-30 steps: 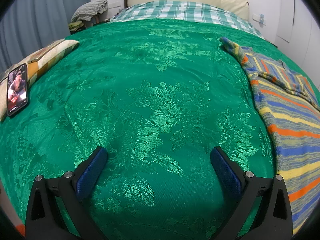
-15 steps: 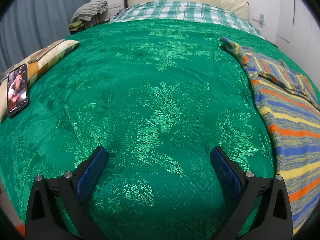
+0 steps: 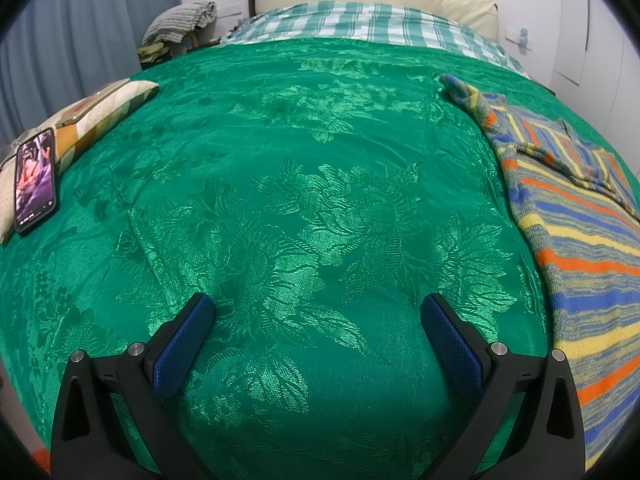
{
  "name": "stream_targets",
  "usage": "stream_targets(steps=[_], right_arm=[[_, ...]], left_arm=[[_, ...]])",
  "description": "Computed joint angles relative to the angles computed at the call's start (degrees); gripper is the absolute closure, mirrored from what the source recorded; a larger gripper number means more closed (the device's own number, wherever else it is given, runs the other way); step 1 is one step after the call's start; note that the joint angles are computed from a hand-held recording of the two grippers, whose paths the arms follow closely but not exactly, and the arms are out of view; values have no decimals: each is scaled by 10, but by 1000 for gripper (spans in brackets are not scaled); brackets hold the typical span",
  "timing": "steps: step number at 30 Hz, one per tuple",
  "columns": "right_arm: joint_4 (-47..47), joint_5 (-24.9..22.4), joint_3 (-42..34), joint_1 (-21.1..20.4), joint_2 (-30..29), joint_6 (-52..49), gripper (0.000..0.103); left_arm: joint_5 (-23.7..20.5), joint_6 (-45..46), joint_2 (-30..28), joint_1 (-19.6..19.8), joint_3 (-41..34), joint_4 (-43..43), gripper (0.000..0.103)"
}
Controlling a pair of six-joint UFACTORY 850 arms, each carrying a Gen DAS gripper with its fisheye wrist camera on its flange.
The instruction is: Fold small clothes
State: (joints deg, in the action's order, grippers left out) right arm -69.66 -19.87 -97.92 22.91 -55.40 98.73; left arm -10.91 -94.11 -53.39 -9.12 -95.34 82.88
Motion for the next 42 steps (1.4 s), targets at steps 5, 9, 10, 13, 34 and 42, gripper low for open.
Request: stream_targets(steps=[5, 9, 10, 13, 34, 42], right_arm=[[-2, 0, 0, 0, 0, 2, 0], [-3, -1, 1, 1, 0, 4, 0], [-3, -1, 0, 1, 0, 4, 0], [-4, -1, 0, 1, 0, 4, 0], [-9, -4, 1, 2, 0, 11, 0], [-12, -4, 2, 2, 0, 14, 0]], left_arm=[[0, -2, 0, 0, 0, 2, 0], [0, -2, 0, 0, 0, 2, 0], [0, -2, 0, 0, 1, 2, 0], [0, -2, 0, 0, 1, 2, 0], [-1, -3, 0, -1, 0, 3, 0], [-1, -5, 0, -1, 0, 5, 0]])
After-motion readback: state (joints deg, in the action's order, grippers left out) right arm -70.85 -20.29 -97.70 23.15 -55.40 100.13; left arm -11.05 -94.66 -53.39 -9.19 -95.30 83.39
